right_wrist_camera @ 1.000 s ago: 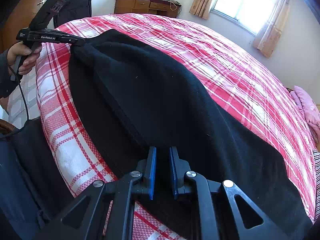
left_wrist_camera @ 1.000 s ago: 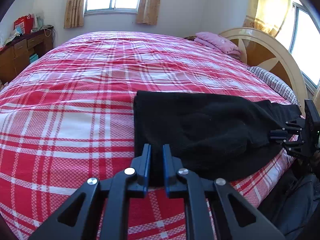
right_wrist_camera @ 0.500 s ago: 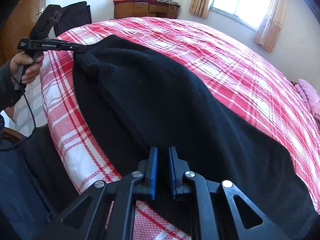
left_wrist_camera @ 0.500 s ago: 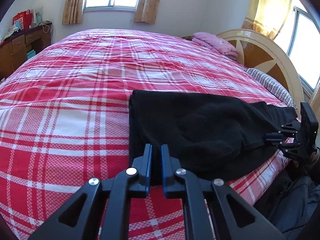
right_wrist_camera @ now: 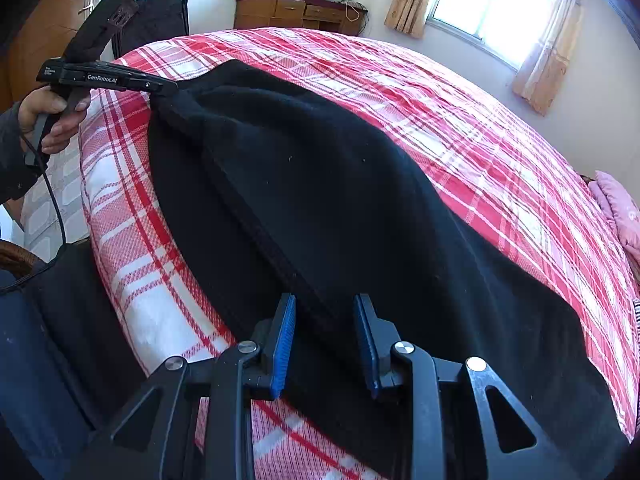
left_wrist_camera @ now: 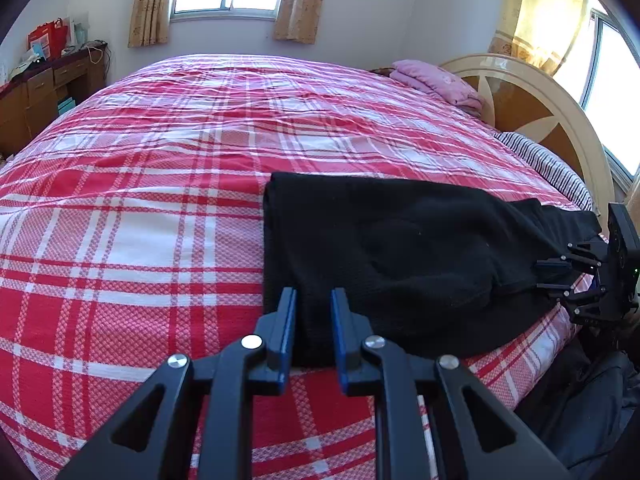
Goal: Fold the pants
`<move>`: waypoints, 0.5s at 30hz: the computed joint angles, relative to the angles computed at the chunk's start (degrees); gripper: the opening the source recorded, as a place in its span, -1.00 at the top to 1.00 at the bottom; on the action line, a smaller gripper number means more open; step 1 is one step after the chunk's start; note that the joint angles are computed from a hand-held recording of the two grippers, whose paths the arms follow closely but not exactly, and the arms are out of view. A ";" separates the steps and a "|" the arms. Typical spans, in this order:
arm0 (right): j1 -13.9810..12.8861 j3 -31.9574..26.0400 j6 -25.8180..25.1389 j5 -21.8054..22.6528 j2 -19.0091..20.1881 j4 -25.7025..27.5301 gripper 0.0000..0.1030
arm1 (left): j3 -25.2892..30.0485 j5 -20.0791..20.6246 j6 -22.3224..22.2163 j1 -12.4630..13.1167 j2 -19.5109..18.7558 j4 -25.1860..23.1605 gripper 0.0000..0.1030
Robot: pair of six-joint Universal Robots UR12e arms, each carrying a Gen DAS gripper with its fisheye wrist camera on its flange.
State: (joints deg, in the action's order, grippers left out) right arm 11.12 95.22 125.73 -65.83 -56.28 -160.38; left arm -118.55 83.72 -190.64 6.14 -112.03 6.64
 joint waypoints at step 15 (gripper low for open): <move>-0.88 1.66 0.52 5.29 -3.04 1.87 0.94 | -2.10 -5.16 -0.95 2.93 3.28 2.16 0.86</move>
